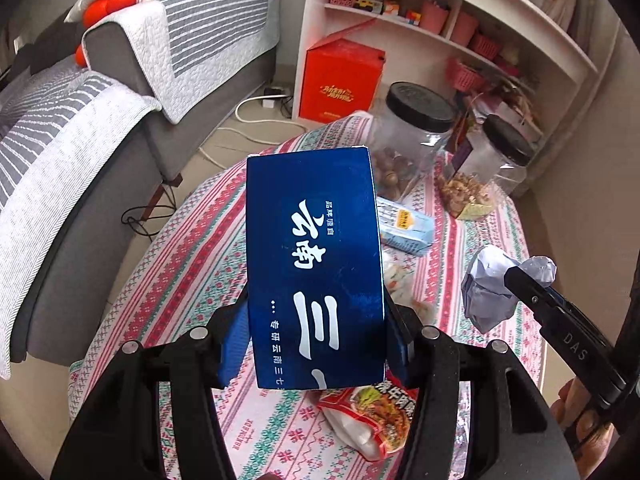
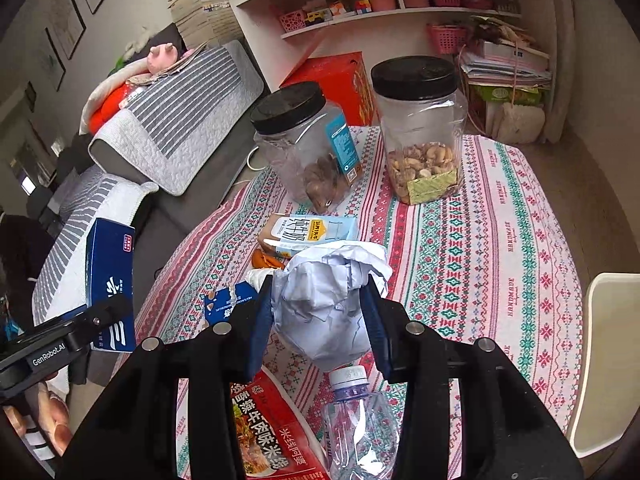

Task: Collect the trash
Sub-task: 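Grasp the crumpled white paper with the right tool while the left tool holds the blue box, then drop the crumpled paper into the bin with the right tool while the left tool carries the blue box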

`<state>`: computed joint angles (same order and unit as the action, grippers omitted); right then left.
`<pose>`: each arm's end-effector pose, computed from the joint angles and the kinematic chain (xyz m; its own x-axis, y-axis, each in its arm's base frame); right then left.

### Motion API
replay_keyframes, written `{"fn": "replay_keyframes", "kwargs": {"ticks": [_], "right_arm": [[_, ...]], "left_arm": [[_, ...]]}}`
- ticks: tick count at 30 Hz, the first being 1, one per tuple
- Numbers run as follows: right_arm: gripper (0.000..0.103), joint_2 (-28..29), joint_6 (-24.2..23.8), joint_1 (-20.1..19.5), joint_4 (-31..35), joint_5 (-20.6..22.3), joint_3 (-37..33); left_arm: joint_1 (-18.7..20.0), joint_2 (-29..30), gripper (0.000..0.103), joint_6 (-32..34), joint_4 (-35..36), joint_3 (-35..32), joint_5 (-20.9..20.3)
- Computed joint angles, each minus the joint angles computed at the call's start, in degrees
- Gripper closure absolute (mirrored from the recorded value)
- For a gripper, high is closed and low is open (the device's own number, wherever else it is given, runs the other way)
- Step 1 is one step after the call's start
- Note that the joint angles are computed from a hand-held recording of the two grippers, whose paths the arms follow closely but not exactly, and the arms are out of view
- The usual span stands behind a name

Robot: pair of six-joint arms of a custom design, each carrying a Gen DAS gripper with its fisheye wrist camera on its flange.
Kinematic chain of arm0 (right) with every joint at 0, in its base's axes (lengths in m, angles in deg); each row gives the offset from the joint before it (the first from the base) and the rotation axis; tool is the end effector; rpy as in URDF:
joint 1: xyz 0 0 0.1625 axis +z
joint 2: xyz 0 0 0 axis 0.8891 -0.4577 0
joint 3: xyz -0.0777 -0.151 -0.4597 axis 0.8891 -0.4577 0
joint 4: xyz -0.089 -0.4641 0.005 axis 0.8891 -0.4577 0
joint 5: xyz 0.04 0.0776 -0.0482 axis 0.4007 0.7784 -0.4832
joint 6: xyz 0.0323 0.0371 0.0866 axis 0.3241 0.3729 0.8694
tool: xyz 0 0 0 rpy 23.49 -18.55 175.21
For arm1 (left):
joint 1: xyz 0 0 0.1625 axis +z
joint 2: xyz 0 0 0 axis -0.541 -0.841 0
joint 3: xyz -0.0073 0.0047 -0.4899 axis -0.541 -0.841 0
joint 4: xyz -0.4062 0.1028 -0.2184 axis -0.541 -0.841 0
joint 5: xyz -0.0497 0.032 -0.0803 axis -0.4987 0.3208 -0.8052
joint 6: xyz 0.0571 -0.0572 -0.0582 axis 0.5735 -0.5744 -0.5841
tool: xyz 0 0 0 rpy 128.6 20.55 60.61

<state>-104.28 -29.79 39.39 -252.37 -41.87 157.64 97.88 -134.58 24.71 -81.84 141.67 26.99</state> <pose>0.2439 -0.7714 0.0990 -0.8848 0.2256 0.4077 -0.1676 0.6624 -0.7302 -0.1746 -0.8359 0.2085 -0.7679 0.2323 -0.5969 0.4801 0.8257 -0.2963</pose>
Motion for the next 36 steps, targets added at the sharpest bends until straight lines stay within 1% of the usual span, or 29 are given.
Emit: {"fn": "replay_keyframes", "kwargs": {"ticks": [8, 14, 23, 28, 31, 34, 36], "right_arm": [[0.063, -2.7, -1.3, 0.2, -4.7, -1.6, 3.7], [0.063, -4.6, -3.7, 0.5, -9.4, -4.2, 6.9], [0.063, -9.0, -4.2, -0.1, -15.5, -7.0, 12.7], [0.063, -10.8, -5.7, -0.2, -20.1, -10.4, 15.3], [0.063, -12.6, -4.3, -0.8, -21.0, -12.7, 17.3], [0.062, -14.8, -1.6, -1.8, -21.5, -14.8, 19.7], [0.062, -16.7, 1.1, -2.6, -21.4, -15.5, 21.8]], "left_arm": [[-1.6, -0.1, 0.047, 2.9, -6.0, 3.4, -3.4], [-2.7, 0.1, 0.047, 5.1, -9.6, 5.7, -5.2], [-4.3, 0.6, 0.047, 8.3, -12.9, 8.3, -6.2], [-5.0, 0.9, 0.047, 8.7, -13.4, 9.2, -6.6], [-5.5, 1.1, 0.047, 9.3, -13.5, 9.9, -6.9], [-6.0, 1.2, 0.047, 10.4, -14.2, 10.9, -7.2], [-6.3, 1.3, 0.047, 11.1, -14.6, 11.3, -7.7]]}}
